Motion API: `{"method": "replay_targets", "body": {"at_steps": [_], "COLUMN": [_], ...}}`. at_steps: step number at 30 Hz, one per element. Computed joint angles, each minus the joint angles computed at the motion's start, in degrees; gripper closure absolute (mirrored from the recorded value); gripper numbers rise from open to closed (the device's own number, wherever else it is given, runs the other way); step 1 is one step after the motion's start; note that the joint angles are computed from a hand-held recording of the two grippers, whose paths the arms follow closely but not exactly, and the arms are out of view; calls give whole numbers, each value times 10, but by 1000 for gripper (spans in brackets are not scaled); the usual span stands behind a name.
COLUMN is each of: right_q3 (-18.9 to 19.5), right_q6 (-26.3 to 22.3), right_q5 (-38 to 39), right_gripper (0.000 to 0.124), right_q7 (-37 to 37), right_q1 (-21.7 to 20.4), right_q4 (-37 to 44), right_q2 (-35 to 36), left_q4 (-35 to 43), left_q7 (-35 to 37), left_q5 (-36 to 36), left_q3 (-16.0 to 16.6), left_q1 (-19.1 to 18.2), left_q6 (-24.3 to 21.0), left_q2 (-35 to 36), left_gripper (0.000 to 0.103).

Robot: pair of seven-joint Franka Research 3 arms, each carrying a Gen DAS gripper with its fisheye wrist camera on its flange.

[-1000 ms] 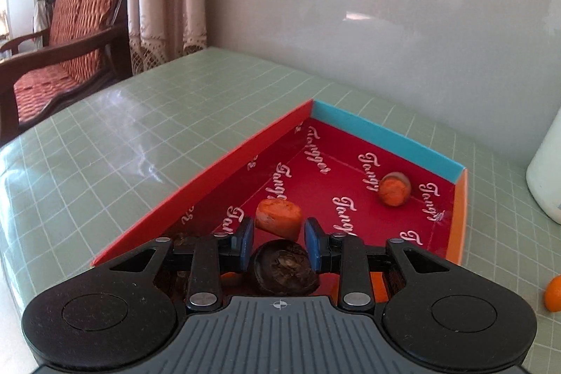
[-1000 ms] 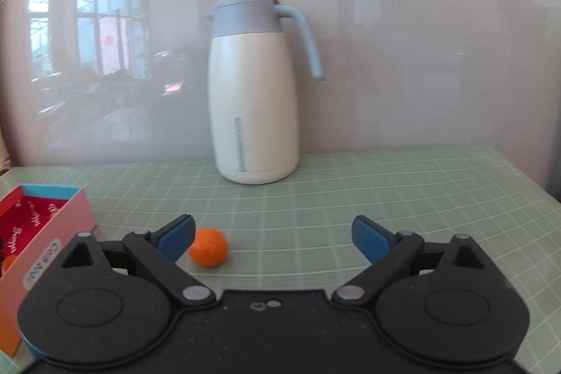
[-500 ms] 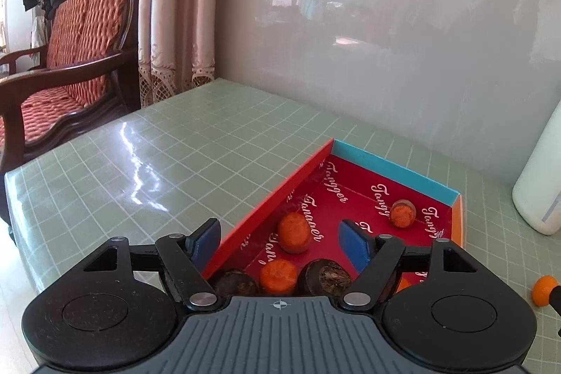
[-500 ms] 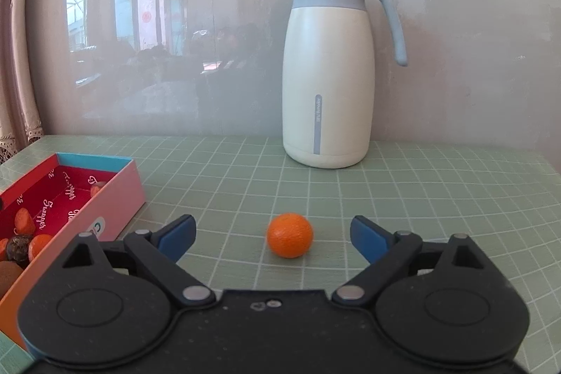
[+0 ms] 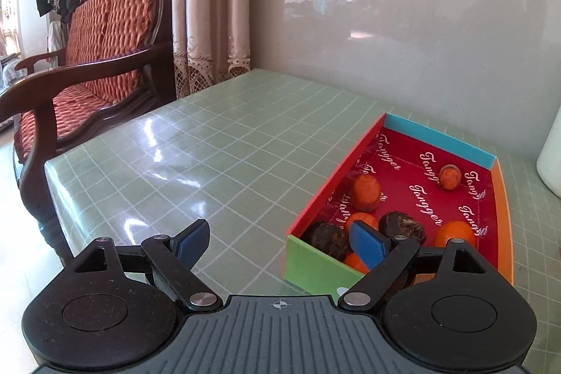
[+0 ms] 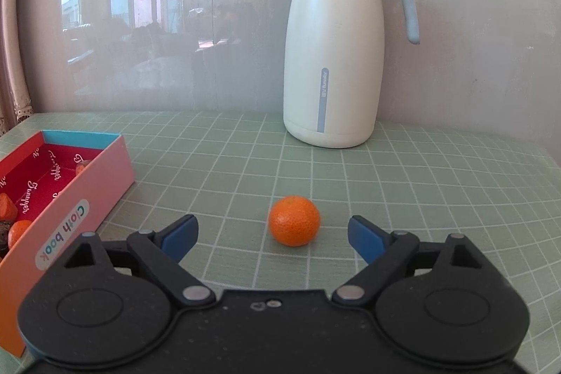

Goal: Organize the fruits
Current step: 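Reach the right tool to the mandarin and grasp it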

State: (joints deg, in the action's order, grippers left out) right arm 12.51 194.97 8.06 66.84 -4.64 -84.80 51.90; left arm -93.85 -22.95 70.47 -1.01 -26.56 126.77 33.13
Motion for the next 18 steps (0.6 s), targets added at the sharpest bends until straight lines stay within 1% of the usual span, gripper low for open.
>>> {"method": "replay_targets", "body": {"at_steps": [4,6,9,14,18], "right_q3": [-36,-39,-63,-91,-112], "right_q6": [-33,-56,-73,-105,-132], "right_q5": [21,30,47,68,74], "right_gripper": [32,34,34,35,46], "right_q7": [2,1,0,4,11], "right_q1": [31,36,55,76,89], "right_q4": [32,49,68,95,123], "right_q2": [13,21,29,41,56], "left_q4": [-11,-16,-21,-26,-28], "left_q7": [-14,-22,-28,-32,-34], "left_q5": [8,12,14,17,19], "left_q3": [2,1,-1,-3,-4], "left_q1": [-3,-1,1,3,4], "left_q6": [-6,-3,-3,-5,-7], "left_q2": [-5,-8,-10,-13,-14], "left_gripper": [16,16,16,16,16]}}
